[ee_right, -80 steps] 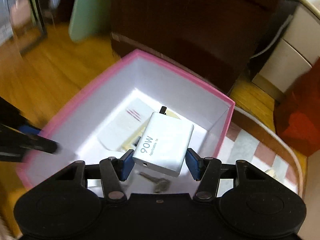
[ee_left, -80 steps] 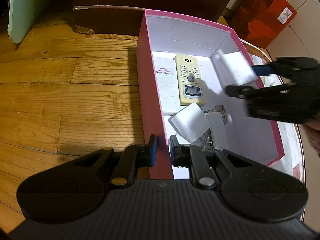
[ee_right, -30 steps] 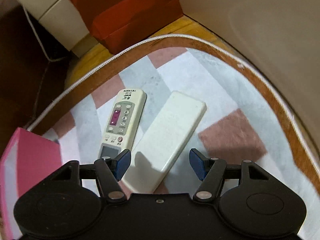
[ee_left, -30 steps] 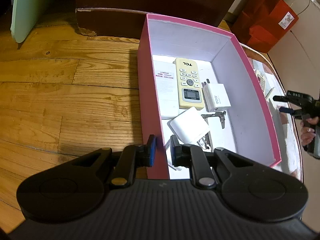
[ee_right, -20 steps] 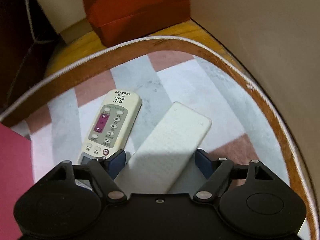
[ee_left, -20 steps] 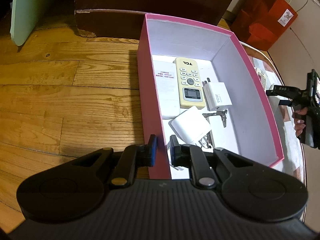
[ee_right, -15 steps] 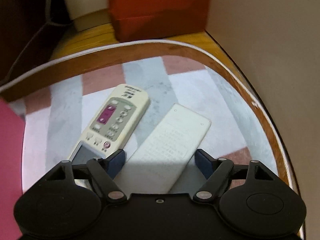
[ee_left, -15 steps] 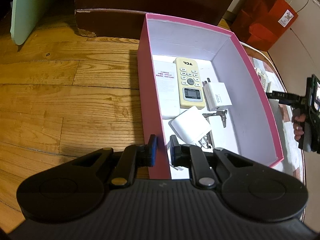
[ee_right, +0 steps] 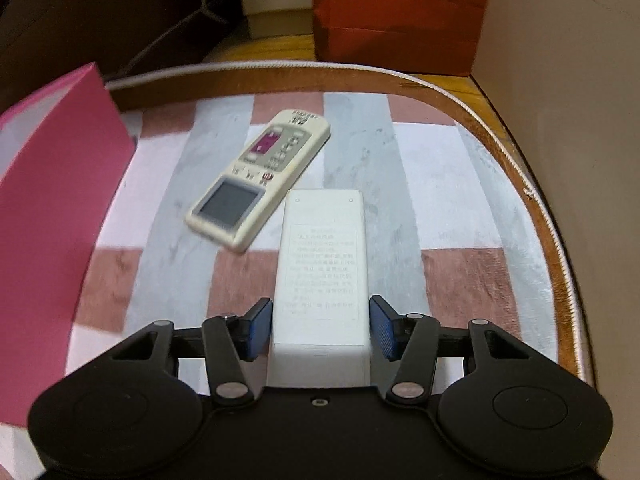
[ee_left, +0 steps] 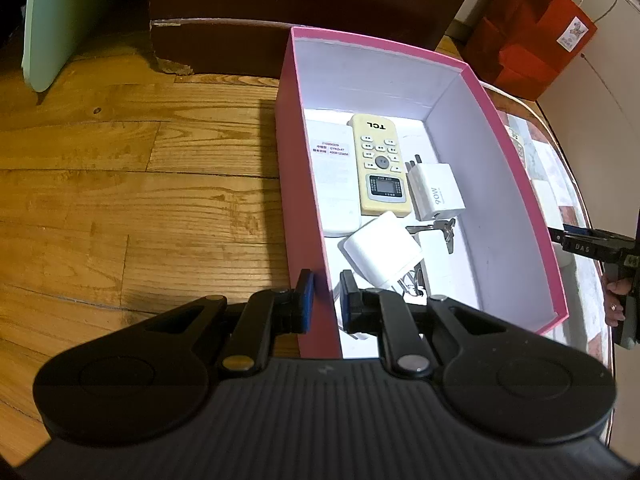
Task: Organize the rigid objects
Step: 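Grasp the cream flat remote with the right gripper and lift it, then carry the cream flat remote into the box and open the right gripper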
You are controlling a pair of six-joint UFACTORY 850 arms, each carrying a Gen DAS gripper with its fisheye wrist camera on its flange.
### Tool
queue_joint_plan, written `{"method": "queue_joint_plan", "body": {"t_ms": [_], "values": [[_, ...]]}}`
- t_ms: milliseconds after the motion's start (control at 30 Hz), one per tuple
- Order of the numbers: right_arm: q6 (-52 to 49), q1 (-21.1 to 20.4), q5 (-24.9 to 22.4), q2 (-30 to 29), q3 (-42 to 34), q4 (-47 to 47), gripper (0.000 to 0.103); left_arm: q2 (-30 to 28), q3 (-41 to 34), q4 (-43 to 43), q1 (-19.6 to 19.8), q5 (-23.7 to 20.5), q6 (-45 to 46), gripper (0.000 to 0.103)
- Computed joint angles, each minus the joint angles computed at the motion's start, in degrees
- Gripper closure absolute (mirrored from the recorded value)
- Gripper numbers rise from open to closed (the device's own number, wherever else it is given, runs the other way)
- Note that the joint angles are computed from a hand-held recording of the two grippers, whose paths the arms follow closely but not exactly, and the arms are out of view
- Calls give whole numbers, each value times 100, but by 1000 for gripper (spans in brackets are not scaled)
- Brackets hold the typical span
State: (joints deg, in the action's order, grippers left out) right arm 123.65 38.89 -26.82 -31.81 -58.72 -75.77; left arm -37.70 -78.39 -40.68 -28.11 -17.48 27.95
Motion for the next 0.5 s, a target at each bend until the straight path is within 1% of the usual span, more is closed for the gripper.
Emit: {"method": "queue_joint_plan", "body": {"t_ms": [100,133,200,233,267,300,400,433,467,500], "values": [[-898,-46,-66,-142,-242,739,44,0,2,24,-4,8,-21,90],[-994,-72,-93,-183,-296,855,41,1,4,21,-6,15,-23,90],[-636,-140,-121,-244,-338,681,34,0,4,30,-6,15,-39,90],[-310,-156,-147,-264,-334,518,35,-7,-2,47,-6,13,-60,90],[-54,-161,-183,-280,-340,391,38,-14,-7,58,-6,12,-79,91],[-22,-165,-199,-292,-373,355,45,-14,-4,60,-7,20,-83,91],[-212,-113,-255,-296,-456,655,45,-13,-3,130,-10,49,-103,92],[-67,-43,-391,-284,-446,601,45,-18,-7,125,-6,43,-110,92],[145,96,-733,-272,-450,516,45,-24,-15,132,-4,36,-123,92],[163,181,-923,-253,-455,469,45,-26,-18,147,-7,37,-129,92]]}}
